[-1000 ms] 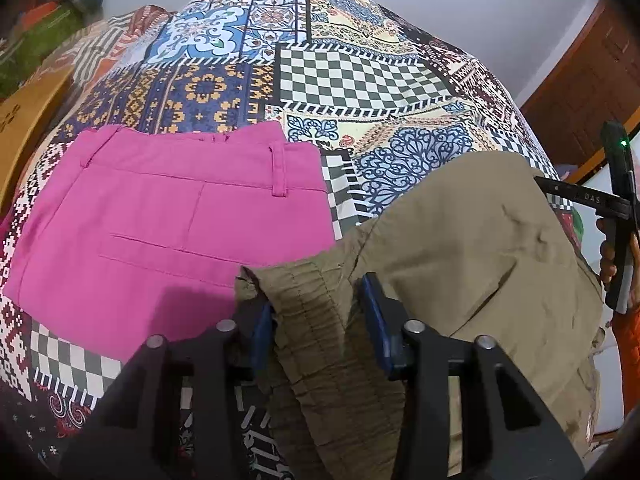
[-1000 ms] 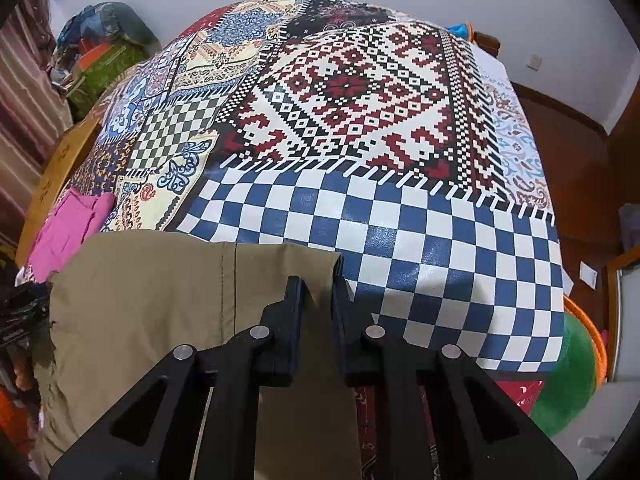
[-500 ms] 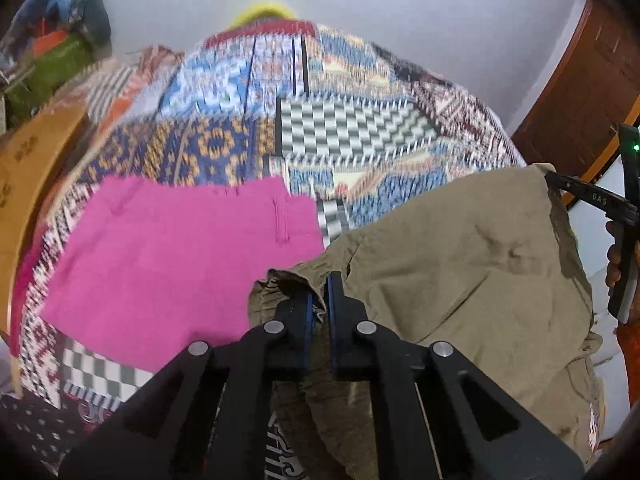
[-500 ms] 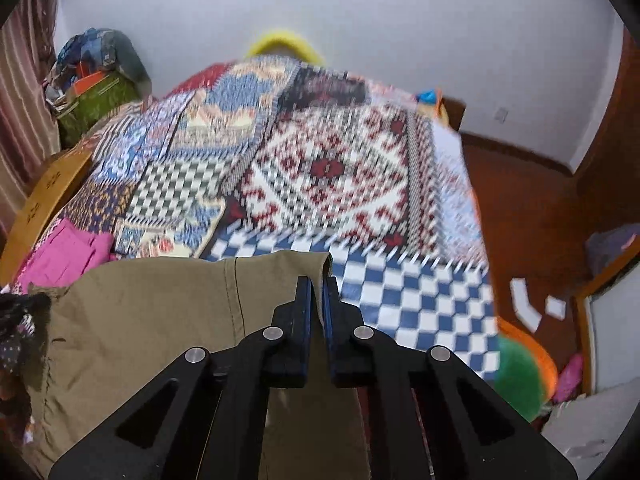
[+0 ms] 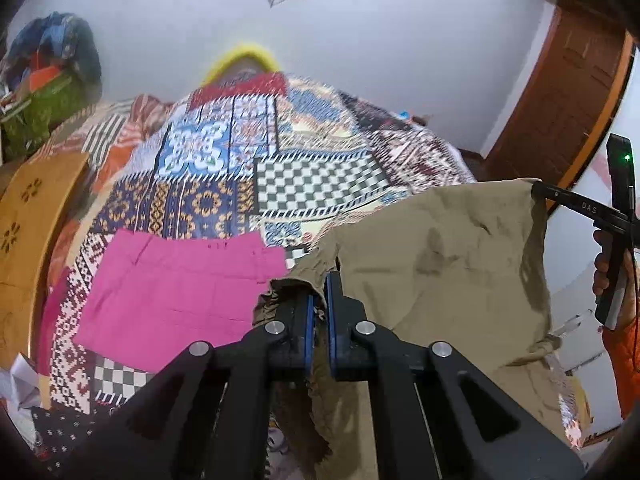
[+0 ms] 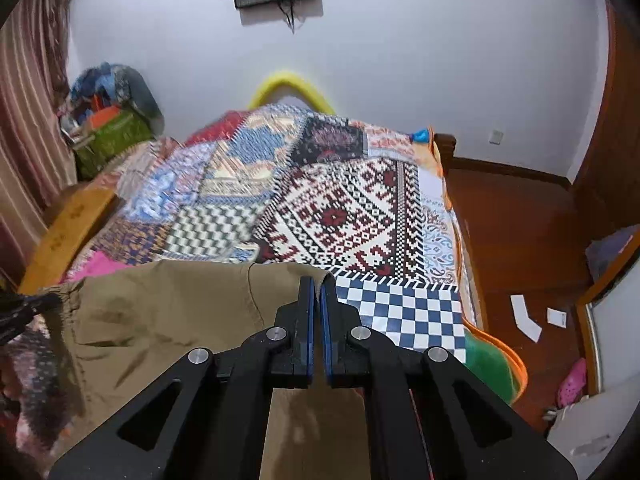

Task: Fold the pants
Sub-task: 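Lift the pants with both grippers and fold them over onto the other half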

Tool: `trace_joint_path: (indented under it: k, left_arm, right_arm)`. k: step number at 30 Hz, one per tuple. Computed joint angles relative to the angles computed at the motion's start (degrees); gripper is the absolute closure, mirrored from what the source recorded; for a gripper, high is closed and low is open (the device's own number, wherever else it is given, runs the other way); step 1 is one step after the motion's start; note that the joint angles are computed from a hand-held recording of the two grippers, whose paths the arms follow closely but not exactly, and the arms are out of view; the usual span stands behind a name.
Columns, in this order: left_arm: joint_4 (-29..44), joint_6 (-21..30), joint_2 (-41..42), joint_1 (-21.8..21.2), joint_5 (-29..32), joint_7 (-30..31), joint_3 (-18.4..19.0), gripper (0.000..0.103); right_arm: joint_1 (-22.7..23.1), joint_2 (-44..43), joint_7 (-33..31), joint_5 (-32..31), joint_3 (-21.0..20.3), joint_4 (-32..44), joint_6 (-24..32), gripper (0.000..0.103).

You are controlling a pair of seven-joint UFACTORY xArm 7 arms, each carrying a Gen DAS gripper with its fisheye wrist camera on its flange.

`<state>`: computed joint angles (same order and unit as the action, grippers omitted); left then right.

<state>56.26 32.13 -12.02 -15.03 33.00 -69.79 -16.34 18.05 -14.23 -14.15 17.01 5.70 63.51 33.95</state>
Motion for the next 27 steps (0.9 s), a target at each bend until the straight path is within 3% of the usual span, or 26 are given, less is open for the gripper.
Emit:
trace_joint_path:
  k: [10,22,27]
  left_arm:
    - [0.5,5.57,-7.74,-2.31,-2.93,2.52,-4.54,0.098]
    - [0.54,14.34,-15.95,-5.14,-7.41,0.83,-12.18,0.098]
    - [0.08,15.68,-19.82,-5.72,-8.34,0.03,-14.77,0.098]
  right_arm:
    - [1.7,-15.74,-3.68,5.66,-4.1,-7.56,5.15,0.1]
    - [2.38,-33.26,-1.94,4.51,-5.42,-14.89,13.73,0.1]
    - [2.52,-38.76,-0.33,4.64,-6.01,-17.37,16.03,0.1]
